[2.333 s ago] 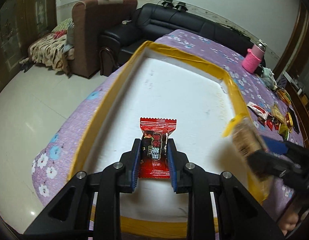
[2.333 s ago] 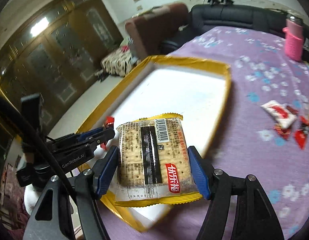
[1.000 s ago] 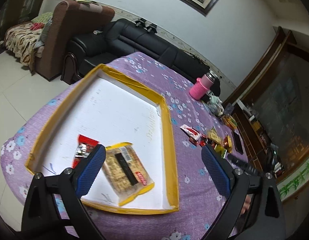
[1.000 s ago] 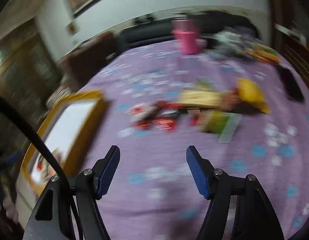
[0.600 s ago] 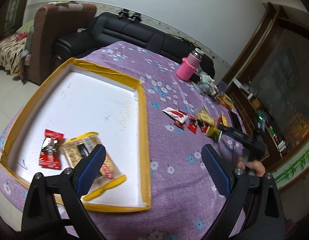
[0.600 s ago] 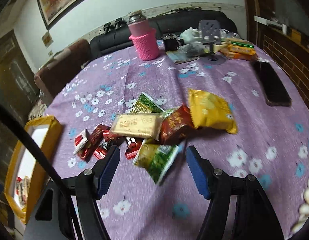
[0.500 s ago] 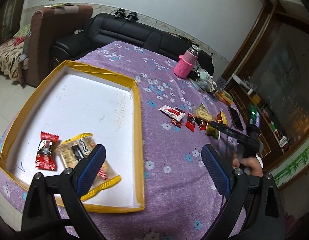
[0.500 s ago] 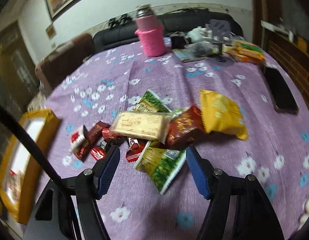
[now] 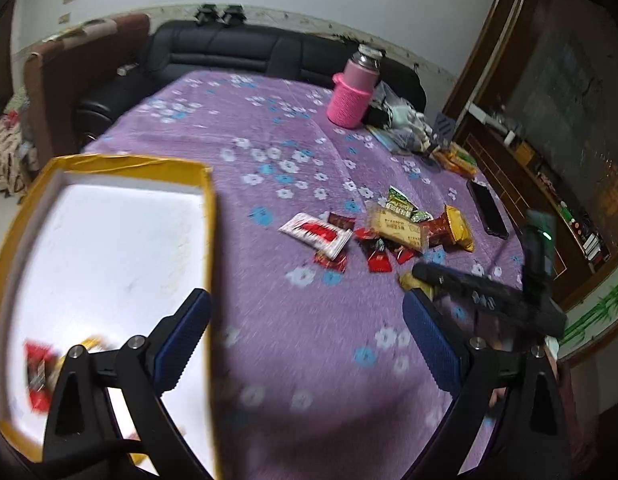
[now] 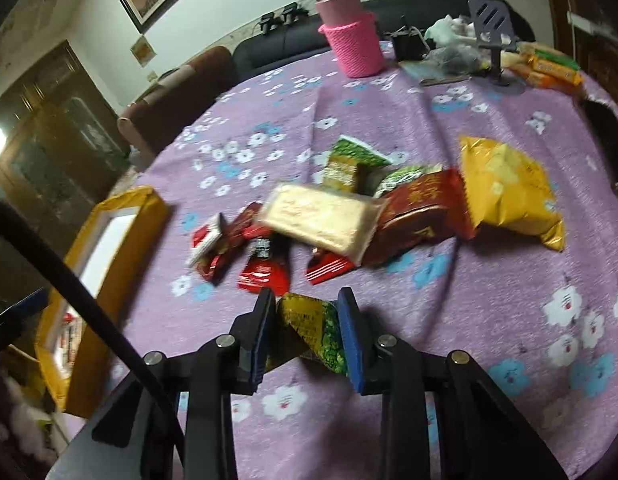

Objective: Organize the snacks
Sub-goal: 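Return to the snacks and grasp a green-and-yellow packet with the right tool, then grasp the white-and-red packet with the left tool while the right tool holds the green packet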

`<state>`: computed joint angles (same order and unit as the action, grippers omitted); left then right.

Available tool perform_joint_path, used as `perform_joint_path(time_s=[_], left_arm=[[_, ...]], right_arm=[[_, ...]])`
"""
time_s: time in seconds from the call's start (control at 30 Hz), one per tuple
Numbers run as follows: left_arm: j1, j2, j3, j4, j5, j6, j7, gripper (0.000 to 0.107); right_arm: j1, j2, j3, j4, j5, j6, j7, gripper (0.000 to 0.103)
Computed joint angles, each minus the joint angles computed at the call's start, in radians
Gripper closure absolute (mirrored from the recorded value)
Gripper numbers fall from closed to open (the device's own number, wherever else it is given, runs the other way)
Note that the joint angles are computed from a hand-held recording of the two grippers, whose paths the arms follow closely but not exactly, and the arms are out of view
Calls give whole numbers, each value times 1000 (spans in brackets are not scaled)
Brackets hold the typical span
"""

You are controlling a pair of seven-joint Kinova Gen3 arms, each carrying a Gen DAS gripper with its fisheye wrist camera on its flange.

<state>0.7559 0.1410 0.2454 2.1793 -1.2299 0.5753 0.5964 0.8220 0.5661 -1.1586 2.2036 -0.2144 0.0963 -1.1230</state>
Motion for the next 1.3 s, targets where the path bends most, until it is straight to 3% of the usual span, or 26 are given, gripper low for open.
perform_joint_path(time_s=[0.13,0.2,0.3,0.37,0.4,0.47,0.53,0.67,0.7,0.73,0.93,0.97,1.03,1.13,1.23,1.3], left_arm=[[-185,107,12,-106,126,-163,-163,11],[-278,164,60,-153,195,-199,-244,12],[-395,273,181,-257,253,-132,-366,12],[-401,340,206,-329,272,-51,-447,15],[-382,365,197,-362,290,-10,-488,31],[-301,381,125,-398,313,36,-569,46],[-219,369,36,-412,373,18,-651,70],[-70,355,-150,-423,493,0,-772,75],[-33,347,-196,-418,525,-7,-795,80],[5,334,-242,-407,562,-15,-822,93],[162,292,-503,-325,801,-180,-991,90],[170,282,-528,-302,842,-221,-1029,88],[178,275,-565,-275,923,-284,-1099,69],[251,317,-670,-310,1045,-264,-1209,55],[286,370,-722,-367,1151,-218,-1329,50],[306,397,-743,-402,1170,-188,-1387,49]], right_arm=[[17,16,-18,-1,-9,12,3,74],[15,13,-18,1,-10,9,7,74],[6,7,-13,3,-7,4,10,74],[-10,5,-1,-3,-4,5,9,74],[-12,2,0,-4,-2,7,11,74],[-13,2,3,-8,-1,14,16,73],[-15,6,9,-20,-7,39,25,69],[-40,-1,42,-35,-50,64,58,66],[-44,-6,45,-33,-60,62,70,65],[-48,-11,47,-30,-69,59,82,65],[-68,-33,61,-22,-100,60,129,69],[-76,-47,68,-18,-108,59,132,71],[-87,-69,73,-7,-122,46,140,73],[-92,-72,70,2,-131,33,143,73],[-82,-56,66,-8,-131,46,147,73],[-78,-51,64,-11,-138,53,152,73]])
